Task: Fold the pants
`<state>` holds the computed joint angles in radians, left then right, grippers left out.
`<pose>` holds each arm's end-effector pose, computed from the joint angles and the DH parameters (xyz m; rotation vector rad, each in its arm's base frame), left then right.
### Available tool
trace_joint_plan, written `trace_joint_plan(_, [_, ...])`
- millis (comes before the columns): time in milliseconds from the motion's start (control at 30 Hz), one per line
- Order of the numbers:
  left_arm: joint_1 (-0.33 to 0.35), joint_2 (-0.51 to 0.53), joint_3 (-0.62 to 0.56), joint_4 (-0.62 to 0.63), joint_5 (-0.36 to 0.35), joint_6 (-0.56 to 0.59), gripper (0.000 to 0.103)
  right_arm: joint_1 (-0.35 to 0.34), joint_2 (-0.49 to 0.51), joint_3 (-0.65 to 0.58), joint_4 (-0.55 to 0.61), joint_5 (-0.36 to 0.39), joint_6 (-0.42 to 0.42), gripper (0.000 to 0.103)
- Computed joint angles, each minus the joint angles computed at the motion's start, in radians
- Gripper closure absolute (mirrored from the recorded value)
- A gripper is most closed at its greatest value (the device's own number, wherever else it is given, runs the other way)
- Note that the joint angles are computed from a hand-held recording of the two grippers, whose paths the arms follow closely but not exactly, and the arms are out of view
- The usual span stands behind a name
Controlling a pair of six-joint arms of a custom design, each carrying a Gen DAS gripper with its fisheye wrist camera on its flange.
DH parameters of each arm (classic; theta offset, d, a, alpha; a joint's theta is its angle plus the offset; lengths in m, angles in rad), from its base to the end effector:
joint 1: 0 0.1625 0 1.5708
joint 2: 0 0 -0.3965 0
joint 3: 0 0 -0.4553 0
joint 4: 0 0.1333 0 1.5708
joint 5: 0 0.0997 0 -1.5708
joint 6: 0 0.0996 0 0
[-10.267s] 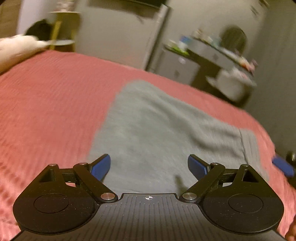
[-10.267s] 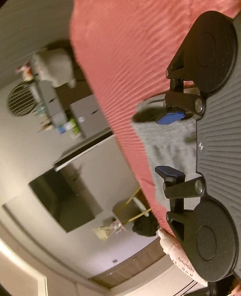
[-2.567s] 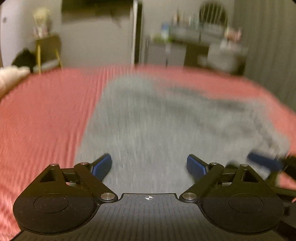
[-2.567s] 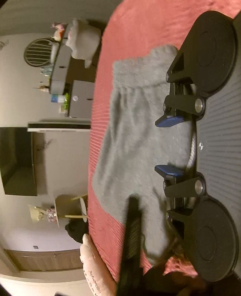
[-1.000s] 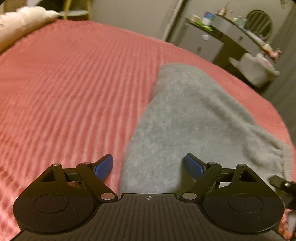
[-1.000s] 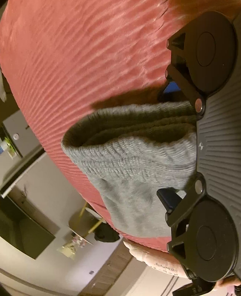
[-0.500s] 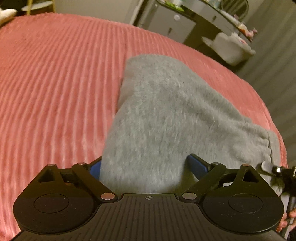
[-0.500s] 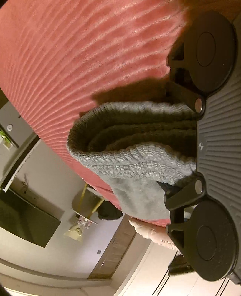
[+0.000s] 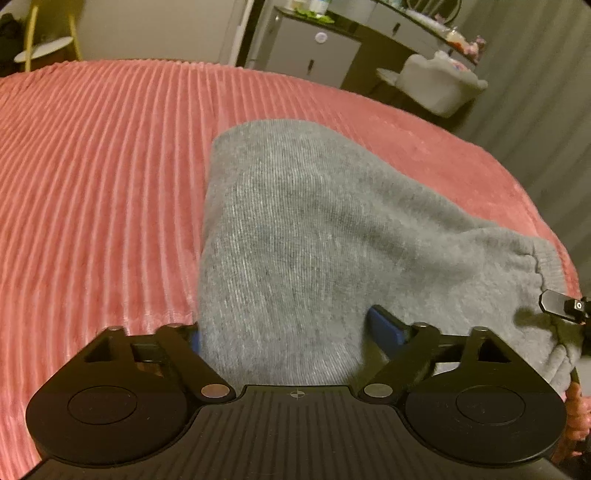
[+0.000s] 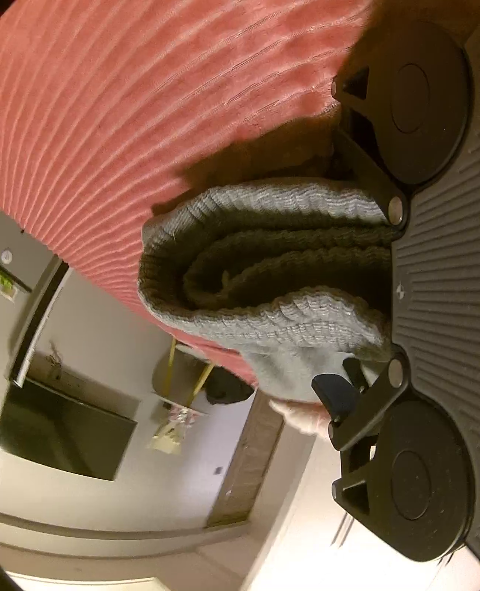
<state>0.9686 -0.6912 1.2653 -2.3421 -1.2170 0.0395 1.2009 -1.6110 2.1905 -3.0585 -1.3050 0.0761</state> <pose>-0.3171 -0.7575 0.0959 0.8444 2.6996 -0.4091 -0.0329 -0.5258 0.3288 0.4262 2.6778 -1.3595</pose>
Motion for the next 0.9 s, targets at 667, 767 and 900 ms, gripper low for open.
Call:
trace_joint_plan(667, [-0.064, 0.045, -0.025, -0.251, 0.031, 0.018, 0.081, 0.103, 0.094, -0.022, -0.426, -0.11, -0.049, 0.052])
trace_joint_plan(767, [-0.075, 0.096, -0.083, -0.259, 0.03, 0.046, 0.08, 0.096, 0.101, -0.029, -0.47, -0.129, -0.042, 0.052])
trace_joint_plan(900, [-0.09, 0.163, -0.145, -0.266, 0.057, 0.051, 0.075, 0.079, 0.112, -0.039, -0.513, -0.152, -0.051, 0.051])
